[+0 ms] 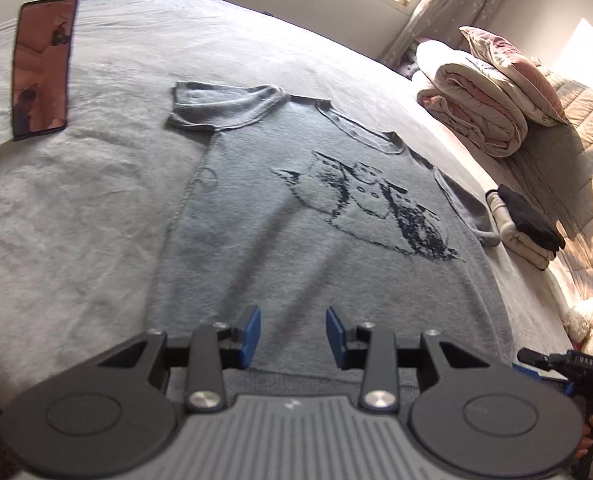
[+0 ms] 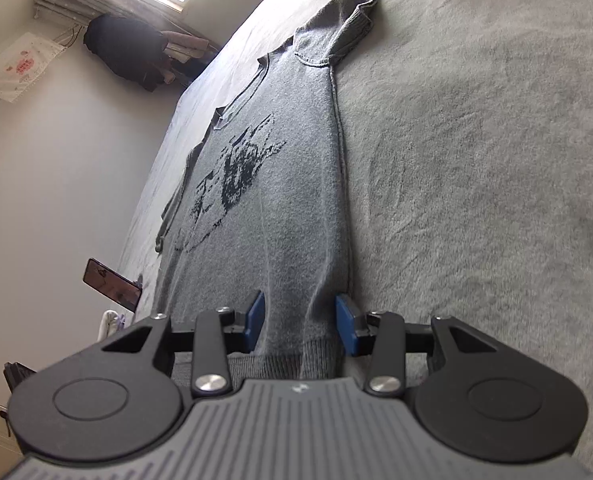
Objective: Fold clothes
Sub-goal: 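Move both grippers to the sweater collar and shoulders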
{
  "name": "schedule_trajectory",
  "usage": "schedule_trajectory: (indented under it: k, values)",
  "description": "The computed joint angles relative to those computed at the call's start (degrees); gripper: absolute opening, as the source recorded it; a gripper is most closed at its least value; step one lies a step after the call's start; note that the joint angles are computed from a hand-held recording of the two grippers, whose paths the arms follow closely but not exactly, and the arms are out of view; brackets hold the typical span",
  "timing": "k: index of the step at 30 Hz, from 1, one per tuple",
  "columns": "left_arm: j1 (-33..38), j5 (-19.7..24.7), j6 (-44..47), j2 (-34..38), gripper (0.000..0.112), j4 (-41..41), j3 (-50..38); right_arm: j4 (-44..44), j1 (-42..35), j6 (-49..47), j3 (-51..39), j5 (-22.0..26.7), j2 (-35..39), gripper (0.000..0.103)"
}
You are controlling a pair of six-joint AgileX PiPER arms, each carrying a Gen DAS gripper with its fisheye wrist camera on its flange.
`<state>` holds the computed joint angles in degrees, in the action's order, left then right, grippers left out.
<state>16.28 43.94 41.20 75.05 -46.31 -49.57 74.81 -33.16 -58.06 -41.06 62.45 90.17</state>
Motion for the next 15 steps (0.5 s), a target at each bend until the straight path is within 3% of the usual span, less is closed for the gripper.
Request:
schedule_trajectory:
  k: [4,8,11,15]
  values:
    - [-13.00,-6.99,-2.47,4.91,0.037,0.99,-2.80,2.68,-0.03,1.15,-8.58,3.28,9.31,0.043]
    - [-21.85,-10.85,-2.57,12.18,0.037,0.77,-7.72,3.96,1.32,4.50,-16.84,2.66,14.44,0.043]
    - [-25.73,-9.95,-5.48,19.84,0.037,3.77,-15.73,4.18,3.15,7.12,-22.49,-0.98,16.55,0.043]
    - [-29.85,-7.69,-12.31,30.28,0.037,11.12,-29.79,4.38,6.43,11.29,-29.57,-9.53,19.60,0.043]
